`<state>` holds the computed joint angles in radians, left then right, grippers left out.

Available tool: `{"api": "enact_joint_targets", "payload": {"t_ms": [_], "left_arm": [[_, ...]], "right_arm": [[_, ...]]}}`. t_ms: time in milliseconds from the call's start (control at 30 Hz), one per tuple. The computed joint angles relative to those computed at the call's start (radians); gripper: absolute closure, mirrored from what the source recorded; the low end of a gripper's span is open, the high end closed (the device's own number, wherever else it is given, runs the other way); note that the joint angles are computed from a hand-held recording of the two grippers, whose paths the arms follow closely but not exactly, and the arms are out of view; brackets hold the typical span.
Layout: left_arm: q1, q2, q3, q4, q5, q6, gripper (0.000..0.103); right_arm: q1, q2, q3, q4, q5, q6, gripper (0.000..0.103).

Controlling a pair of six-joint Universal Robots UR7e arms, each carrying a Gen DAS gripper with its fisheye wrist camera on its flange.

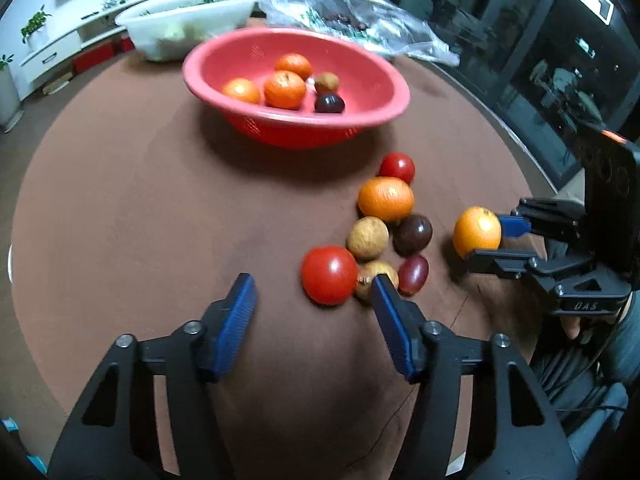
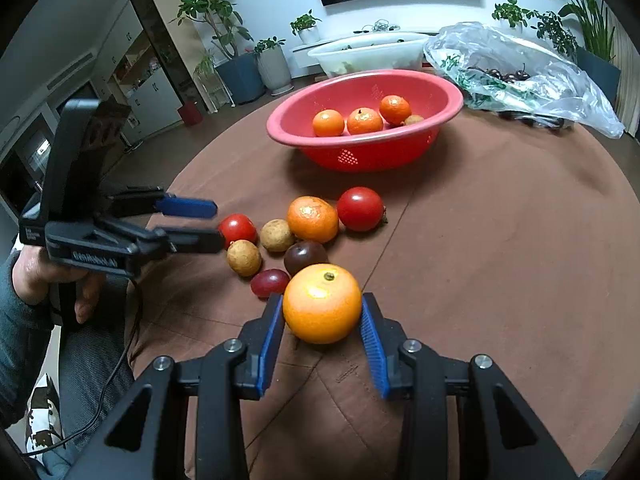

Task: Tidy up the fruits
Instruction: 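Grasp an orange with the right tool while the left tool grasps a red tomato, then carry orange and tomato over the red basin and open both tools to release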

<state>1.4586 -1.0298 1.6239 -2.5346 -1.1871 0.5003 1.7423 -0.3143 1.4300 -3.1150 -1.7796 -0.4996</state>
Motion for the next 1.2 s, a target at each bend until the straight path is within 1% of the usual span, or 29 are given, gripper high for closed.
{"api": "enact_joint_targets", "payload": {"t_ms": [67,133,167,200,233,267,367,400,433,533,600,733,900,1033,1200], "left_arm": [[0.003,0.004,-0.006,0.002,-0.013,-0.009,0.051],[0.006,0.010,-0.015,0.009,-0.026,-0.020,0.052],[0.007,0.013,-0.022,0.018,-0.034,-0.024,0.056],[0.006,0.015,-0.025,0.025,-0.037,-0.029,0.058],[0.007,0.017,-0.030,0.034,-0.042,-0.035,0.062],[0.007,0.018,-0.037,0.045,-0.044,-0.042,0.064],[0.008,0.024,-0.054,0.064,-0.041,-0.067,0.064],[0.009,0.026,-0.060,0.072,-0.044,-0.078,0.065],[0.011,0.026,-0.064,0.079,-0.047,-0.088,0.070],[0.011,0.028,-0.070,0.098,-0.049,-0.099,0.070],[0.009,0.028,-0.072,0.108,-0.047,-0.102,0.075],[0.005,0.027,-0.067,0.103,-0.040,-0.105,0.075],[0.007,0.014,-0.038,0.065,-0.043,-0.106,0.075],[0.009,-0.008,-0.013,0.025,-0.053,-0.108,0.075],[-0.005,-0.035,0.026,-0.059,-0.039,-0.103,0.075]], "right_arm": [[-0.002,0.001,-0.002,0.002,0.002,0.005,0.062],[-0.004,0.002,-0.005,0.005,0.003,0.008,0.062],[-0.004,0.003,-0.006,0.005,0.003,0.008,0.062],[-0.005,0.003,-0.006,0.005,0.003,0.008,0.062],[-0.004,0.002,-0.002,0.002,0.002,0.009,0.062],[-0.004,0.002,-0.002,0.002,0.003,0.010,0.062],[-0.005,0.003,-0.005,0.005,0.005,0.011,0.062],[-0.005,0.003,-0.005,0.005,0.005,0.011,0.062],[-0.005,0.003,-0.004,0.004,0.004,0.012,0.062],[-0.006,0.004,-0.005,0.003,0.006,0.011,0.062],[-0.006,0.004,-0.006,0.004,0.006,0.011,0.062],[-0.006,0.003,-0.004,0.000,0.008,0.011,0.062],[-0.006,0.000,0.002,-0.017,0.019,0.016,0.062],[-0.005,-0.003,0.002,-0.026,0.025,0.018,0.062],[0.002,-0.008,0.001,-0.043,0.019,0.017,0.062]]}}
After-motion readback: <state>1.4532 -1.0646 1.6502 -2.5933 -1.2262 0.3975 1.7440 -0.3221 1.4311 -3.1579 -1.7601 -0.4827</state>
